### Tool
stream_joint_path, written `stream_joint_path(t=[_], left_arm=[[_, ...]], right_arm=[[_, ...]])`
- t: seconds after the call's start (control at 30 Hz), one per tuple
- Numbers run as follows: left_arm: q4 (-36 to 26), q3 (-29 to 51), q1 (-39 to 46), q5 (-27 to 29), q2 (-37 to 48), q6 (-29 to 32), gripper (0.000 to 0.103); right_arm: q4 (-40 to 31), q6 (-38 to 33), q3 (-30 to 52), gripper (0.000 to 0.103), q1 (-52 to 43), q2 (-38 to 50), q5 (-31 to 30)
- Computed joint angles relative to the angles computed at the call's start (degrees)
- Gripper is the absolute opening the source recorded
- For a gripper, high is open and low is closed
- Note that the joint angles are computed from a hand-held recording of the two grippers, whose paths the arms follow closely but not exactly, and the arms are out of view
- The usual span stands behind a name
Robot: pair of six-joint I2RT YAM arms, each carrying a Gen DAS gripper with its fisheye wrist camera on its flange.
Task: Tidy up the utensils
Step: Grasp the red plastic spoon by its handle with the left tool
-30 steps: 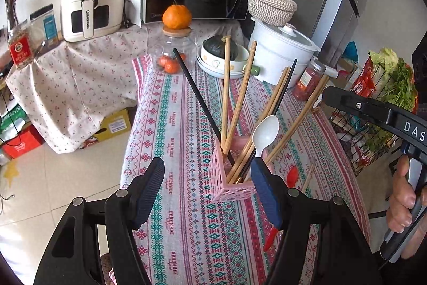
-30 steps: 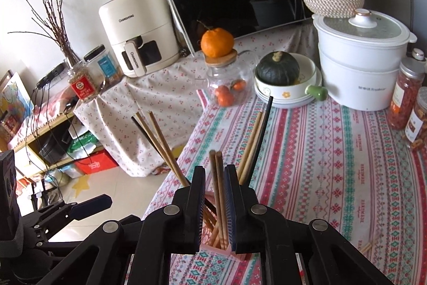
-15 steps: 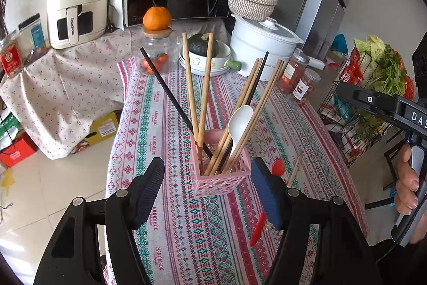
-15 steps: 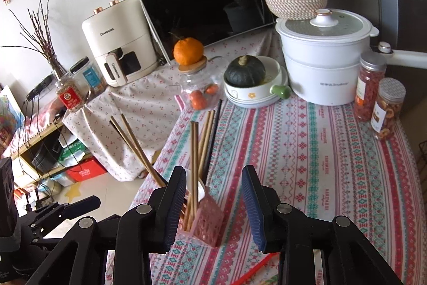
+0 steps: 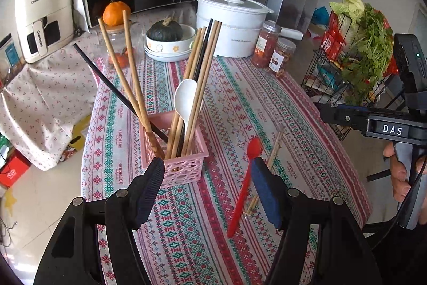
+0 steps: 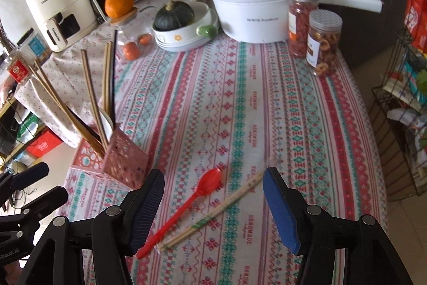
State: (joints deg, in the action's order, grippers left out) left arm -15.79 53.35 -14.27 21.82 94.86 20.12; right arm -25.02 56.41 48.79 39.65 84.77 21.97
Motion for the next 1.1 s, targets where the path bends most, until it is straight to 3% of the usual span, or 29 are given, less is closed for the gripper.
stream_joint_path(t=[0.33,0.6,0.8,1.1], left_arm=[[-3.8,4.3,-13.3,-8.5,8.1,0.5,0.067],[-8.9,18.1,-21.2,-14.9,23.7,-3.3,0.032],[-10.8,25.8,-23.0,-20.3,32.6,-5.3,0.024],[-11.0,29.7,-23.2,-21.2,36.9,-6.2,0.013]], right_arm=[[-2.0,1.1,-7.3,0.07,-6.8,-2.4,-6.3],[-1.5,0.6,-10.0,0.071,-9.6,-3.1,-8.2],[-1.4,0.2,-10.7,0.071,-10.5,-3.5,-9.2],[-1.3,0.0,-11.1,0.071,-10.8,-3.5,-9.5]])
